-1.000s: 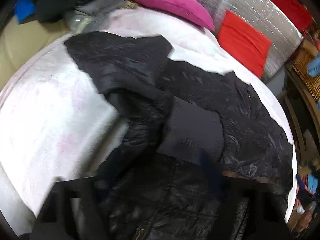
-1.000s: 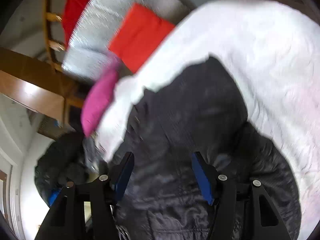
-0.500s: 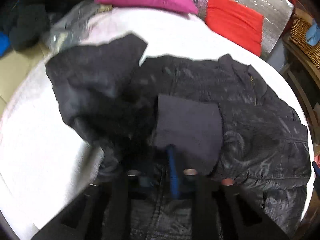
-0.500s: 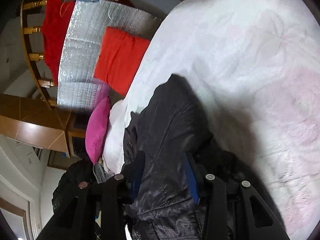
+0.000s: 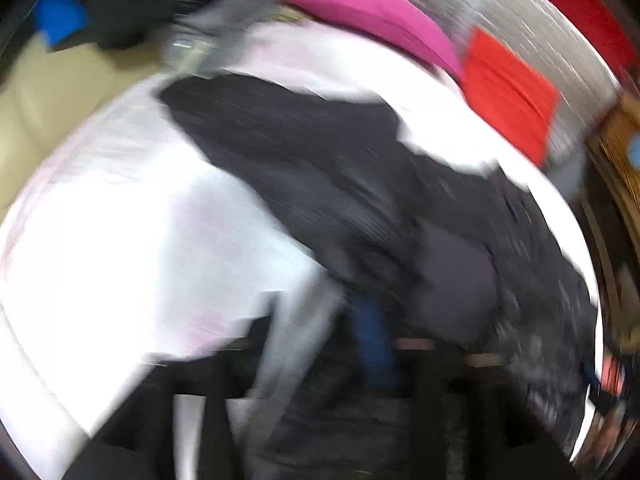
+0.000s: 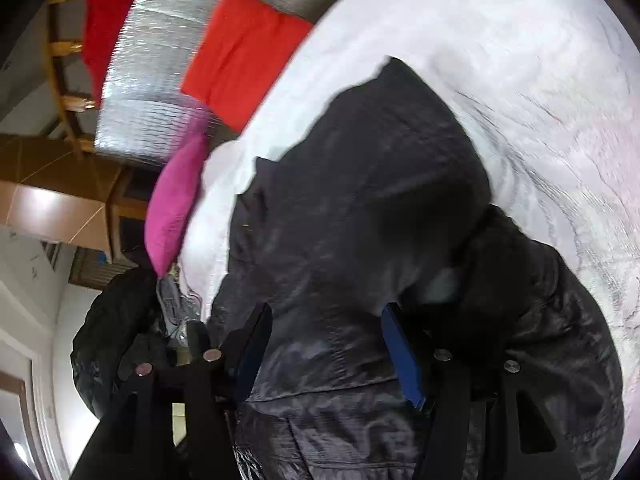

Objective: Fold large clothes

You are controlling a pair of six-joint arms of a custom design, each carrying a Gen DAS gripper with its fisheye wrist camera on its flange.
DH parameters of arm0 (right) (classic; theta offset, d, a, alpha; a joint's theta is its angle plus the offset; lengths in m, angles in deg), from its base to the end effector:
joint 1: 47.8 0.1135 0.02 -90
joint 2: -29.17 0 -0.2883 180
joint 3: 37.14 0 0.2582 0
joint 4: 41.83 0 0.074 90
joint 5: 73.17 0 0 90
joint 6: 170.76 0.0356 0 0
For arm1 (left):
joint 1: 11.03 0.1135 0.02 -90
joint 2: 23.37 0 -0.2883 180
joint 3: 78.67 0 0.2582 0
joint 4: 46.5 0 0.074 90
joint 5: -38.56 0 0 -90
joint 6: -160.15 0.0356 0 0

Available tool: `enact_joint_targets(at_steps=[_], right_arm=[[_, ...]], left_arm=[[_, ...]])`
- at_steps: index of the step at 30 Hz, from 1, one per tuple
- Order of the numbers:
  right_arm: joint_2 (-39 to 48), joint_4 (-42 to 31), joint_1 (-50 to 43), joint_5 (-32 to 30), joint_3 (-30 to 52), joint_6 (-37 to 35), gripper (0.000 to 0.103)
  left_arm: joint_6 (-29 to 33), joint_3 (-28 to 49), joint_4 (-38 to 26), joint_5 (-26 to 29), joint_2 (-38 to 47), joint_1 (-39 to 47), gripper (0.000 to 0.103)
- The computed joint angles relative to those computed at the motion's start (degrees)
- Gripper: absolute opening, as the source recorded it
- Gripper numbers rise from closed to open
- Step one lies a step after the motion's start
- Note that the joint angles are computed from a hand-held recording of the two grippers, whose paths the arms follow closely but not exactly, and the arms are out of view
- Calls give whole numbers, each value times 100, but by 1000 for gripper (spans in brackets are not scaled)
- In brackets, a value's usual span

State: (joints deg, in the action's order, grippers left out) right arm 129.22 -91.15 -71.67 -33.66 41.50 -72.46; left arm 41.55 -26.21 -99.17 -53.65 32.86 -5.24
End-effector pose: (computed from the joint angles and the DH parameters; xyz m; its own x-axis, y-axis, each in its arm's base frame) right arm 0.3244 -0.1135 0.2119 -0.8506 0.4768 -0.2214 0.1490 0.6225 0.7683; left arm 0.1769 0.0193 0.2449 -0.6695 -0.5487 -0.5007 -0.5040 0.8307 -0.2364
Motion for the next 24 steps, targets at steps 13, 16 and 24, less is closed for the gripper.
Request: enact_joint_targets(at_steps=[13, 16, 24], right_arm=[[-345, 434, 289, 191, -316, 11, 67], [-253, 410, 336, 294, -269, -67, 67], [-97, 531, 604, 701, -202, -184, 67]], left_arm=[[905, 2010, 502, 1678, 2972, 3508, 87], [657, 2413, 715, 1711, 3744, 3506, 85], [573, 3368, 1279, 1381, 5202, 3349, 71]])
